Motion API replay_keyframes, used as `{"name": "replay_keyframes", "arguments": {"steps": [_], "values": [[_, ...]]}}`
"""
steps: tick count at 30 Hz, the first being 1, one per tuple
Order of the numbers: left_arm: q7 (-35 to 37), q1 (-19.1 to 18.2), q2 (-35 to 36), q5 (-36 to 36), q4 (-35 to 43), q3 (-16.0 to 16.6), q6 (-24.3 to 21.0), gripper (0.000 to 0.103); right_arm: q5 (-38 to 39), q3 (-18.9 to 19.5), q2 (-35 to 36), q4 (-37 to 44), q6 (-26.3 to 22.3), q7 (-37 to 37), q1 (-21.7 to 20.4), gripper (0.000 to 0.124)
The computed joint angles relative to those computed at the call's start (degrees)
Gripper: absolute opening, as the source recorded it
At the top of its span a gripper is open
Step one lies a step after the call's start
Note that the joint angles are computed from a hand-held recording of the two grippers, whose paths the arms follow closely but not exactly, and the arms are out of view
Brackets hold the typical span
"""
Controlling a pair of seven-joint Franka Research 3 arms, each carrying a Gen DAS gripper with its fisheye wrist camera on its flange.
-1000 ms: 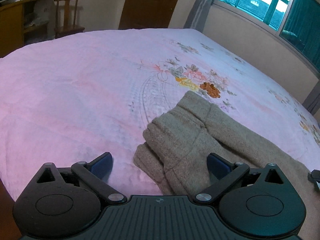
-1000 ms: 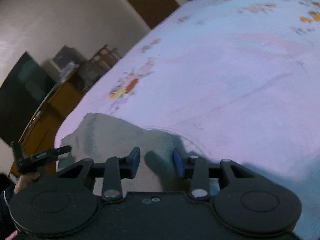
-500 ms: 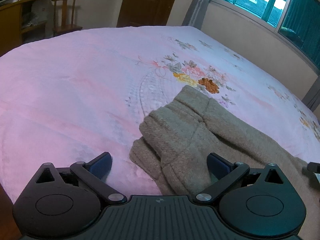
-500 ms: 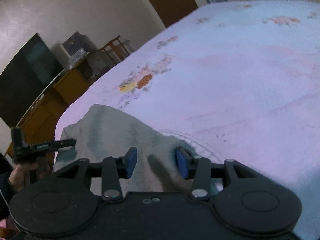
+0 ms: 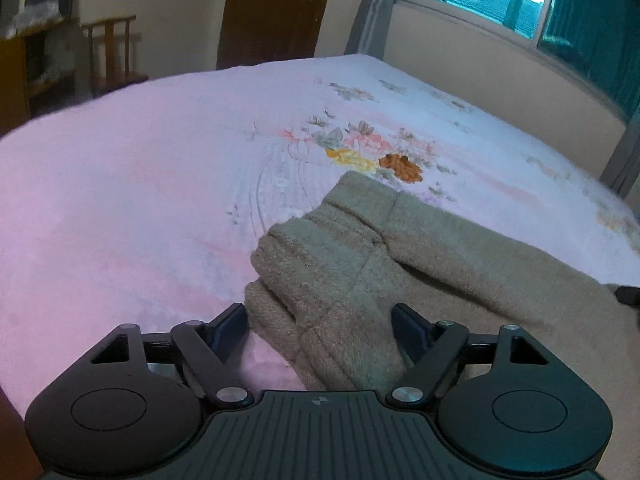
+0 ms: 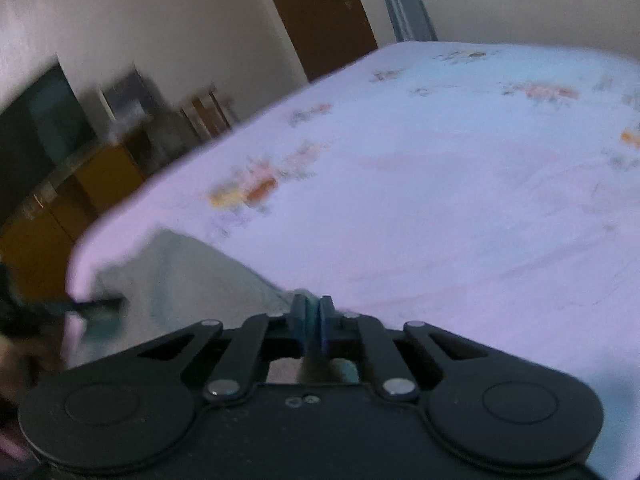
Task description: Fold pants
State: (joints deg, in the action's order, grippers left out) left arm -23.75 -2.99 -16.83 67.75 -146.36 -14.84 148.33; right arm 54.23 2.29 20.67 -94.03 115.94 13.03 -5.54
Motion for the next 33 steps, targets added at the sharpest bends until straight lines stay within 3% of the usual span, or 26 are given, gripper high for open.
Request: {"name": "replay_keyframes", "arguments": {"steps": [3,5,7,10,14,19,21,24,28,33], "values": [[2.4,-0.1,0.8,-0.8,0.2,0.5,0.0,0.086,-4.3,-0.4,-0.2,-2.7,6.2,2.2,2.7,0.0],[0.1,0.7,-1.0,-0.6,-1.5,1.6,3.2,0.092,-2.9,-0.2,-1.2,-3.8,8.2,4.0,2.6,0.011],[0.0,0.8,-4.0,-2.1,-2.9,0.3,0.0,0.1,2.3,-0.2,-3.9,-6.1,9.8,4.5,1.0,0.011],[2.5,-0.4,-8.1,-4.1,-4.5,-1.7,-4.5,0.1,11.8,-2.7,-8.7,-9.4,4.1,6.4,-4.0,0.013],[5.6,-2.1,-8.3,-4.0,-3.3,-4.7,-7.2,0.1,21.0,-10.1,-17.2,-19.1,0.9,7.6,-10.3,0.018],[6.3,-5.3,-0.7,-1.1,4.0,-7.4,-10.0,0.103,24.2,-19.4,-24.6,-29.6,9.0,14.2,-17.4,0.018],[6.5,-7.2,3.1,0.0,7.6,-7.6,-10.4,0.103,23.7,-21.7,-26.0,-32.0,12.5,16.7,-19.9,0.018],[6.9,-10.6,9.7,2.6,14.0,-8.0,-9.9,0.103,22.9,-24.3,-25.8,-33.7,13.8,20.3,-22.9,0.018],[10.1,-16.0,19.2,4.5,23.5,-8.3,-11.3,0.103,25.1,-25.2,-22.8,-33.3,13.0,23.6,-25.3,0.018],[13.9,-22.5,28.1,2.7,32.8,-7.4,-14.5,0.103,29.0,-23.7,-18.1,-30.8,11.7,26.9,-27.4,0.018]]}}
